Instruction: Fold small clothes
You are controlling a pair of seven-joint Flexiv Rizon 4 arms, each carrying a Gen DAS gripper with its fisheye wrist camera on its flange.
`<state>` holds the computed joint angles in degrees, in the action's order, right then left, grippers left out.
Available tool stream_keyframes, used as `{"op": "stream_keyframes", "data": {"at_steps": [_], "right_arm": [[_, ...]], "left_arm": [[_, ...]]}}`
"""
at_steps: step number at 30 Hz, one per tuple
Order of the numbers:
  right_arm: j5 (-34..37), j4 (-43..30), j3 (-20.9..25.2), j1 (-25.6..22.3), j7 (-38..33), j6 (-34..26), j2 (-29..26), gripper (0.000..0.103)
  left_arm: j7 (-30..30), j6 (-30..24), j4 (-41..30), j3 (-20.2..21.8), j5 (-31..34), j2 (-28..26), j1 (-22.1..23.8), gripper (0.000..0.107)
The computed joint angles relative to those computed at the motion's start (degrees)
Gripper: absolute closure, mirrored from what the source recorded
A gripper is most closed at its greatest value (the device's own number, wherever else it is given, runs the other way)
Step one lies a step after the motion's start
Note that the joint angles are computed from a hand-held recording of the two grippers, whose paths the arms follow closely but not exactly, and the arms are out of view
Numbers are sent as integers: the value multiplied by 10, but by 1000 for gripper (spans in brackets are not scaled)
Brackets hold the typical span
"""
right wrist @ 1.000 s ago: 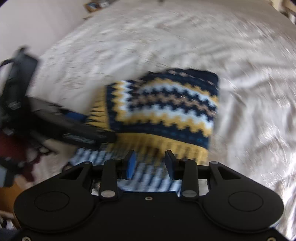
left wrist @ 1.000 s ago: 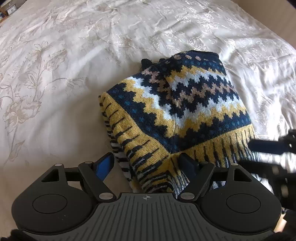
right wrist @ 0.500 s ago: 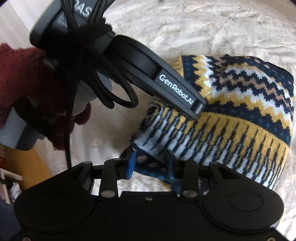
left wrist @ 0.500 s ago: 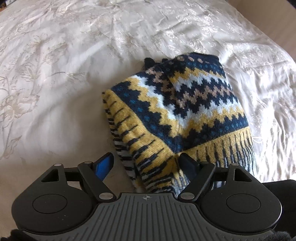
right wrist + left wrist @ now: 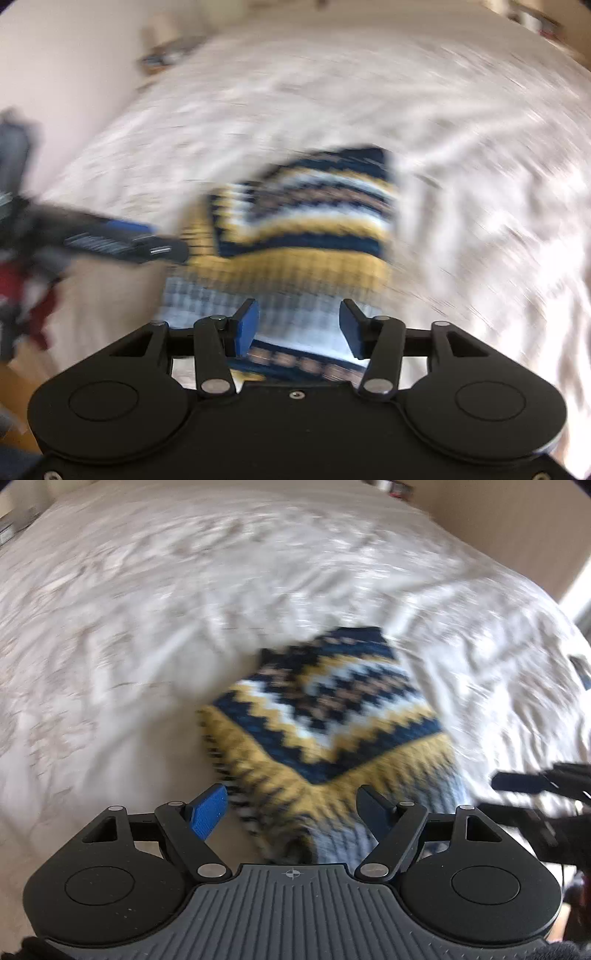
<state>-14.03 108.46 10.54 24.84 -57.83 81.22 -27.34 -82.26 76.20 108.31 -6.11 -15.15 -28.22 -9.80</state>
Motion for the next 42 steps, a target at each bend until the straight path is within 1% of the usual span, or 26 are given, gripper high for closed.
{"op": "stream_keyframes", "data": {"at_steps": [2, 3, 5, 7, 8, 10, 11, 13, 14, 16, 18, 19, 20, 22, 24, 25, 26, 28, 29, 31, 32, 35, 38, 39, 40, 42], "right_arm": [[6, 4, -13, 5, 27, -11, -1, 45], [7, 3, -12, 5, 31, -15, -3, 45], [16, -13, 7, -5, 23, -38, -18, 45], [26, -32, 31, -20, -4, -82, -34, 45], [29, -43, 39, -22, -19, -102, -42, 45], [34, -53, 45, -19, -44, -122, -54, 45], [34, -54, 42, -14, -49, -125, -56, 43], [37, -49, 37, -6, -51, -124, -52, 41], [39, -48, 35, -3, -50, -123, -49, 41], [46, -45, 34, -4, -50, -124, -43, 41], [52, -38, 31, -3, -45, -121, -34, 39], [55, -30, 29, -3, -40, -117, -26, 36], [56, -24, 27, -3, -36, -111, -20, 30], [59, -8, 23, -4, -27, -94, -5, 20], [55, 4, 14, -2, -13, -77, 5, 15], [50, 14, 7, 1, -3, -67, 15, 10], [45, 21, 2, 3, 7, -58, 22, 4], [30, 27, -15, 12, 31, -30, 26, 1], [20, 28, -25, 17, 44, -19, 27, 1], [-1, 30, -42, 27, 68, -2, 31, 1], [-8, 25, -45, 28, 76, 1, 29, 1], [-33, 14, -62, 38, 103, 4, 27, 1], [-53, 11, -64, 35, 110, 12, 29, 1], [-59, 10, -64, 34, 109, 13, 31, 1], [-64, 10, -65, 33, 108, 17, 32, 1], [-74, 14, -68, 33, 110, 24, 38, 1]], "left_arm": [[31, 7, 11, -28, -9, 0, 13, 31], [44, 7, 14, -35, -9, -2, 14, 31], [66, 5, 17, -34, 0, -8, 8, 31], [48, -22, 2, 16, 39, -18, -29, 31], [35, -35, -4, 33, 51, -22, -39, 30], [5, -57, -4, 48, 54, -30, -41, 29], [-7, -61, 1, 46, 46, -31, -32, 29], [-13, -59, 10, 30, 27, -32, -12, 23], [-15, -60, 11, 27, 24, -30, -8, 23], [-11, -54, 20, 14, 14, -23, 3, 23], [1, -26, 41, -11, -11, -10, 21, 24], [7, -10, 54, -23, -24, -2, 29, 24], [18, 11, 69, -44, -45, 6, 44, 24], [59, 46, 104, -105, -106, 24, 87, 22], [63, 71, 119, -124, -131, 37, 92, 18], [65, 83, 125, -131, -142, 44, 94, 14], [62, 92, 130, -132, -148, 50, 92, 14], [44, 96, 125, -117, -148, 57, 76, 14], [43, 105, 126, -123, -156, 58, 80, 14], [29, 115, 120, -114, -154, 62, 70, 14], [24, 116, 120, -111, -153, 69, 69, 14], [-8, 101, 103, -73, -129, 75, 37, 14], [-34, 95, 96, -59, -120, 81, 23, 15], [-51, 91, 93, -44, -111, 84, 11, 15], [-79, 85, 87, -18, -92, 86, -11, 15], [-149, 64, 68, 46, -33, 89, -61, 15]]}}
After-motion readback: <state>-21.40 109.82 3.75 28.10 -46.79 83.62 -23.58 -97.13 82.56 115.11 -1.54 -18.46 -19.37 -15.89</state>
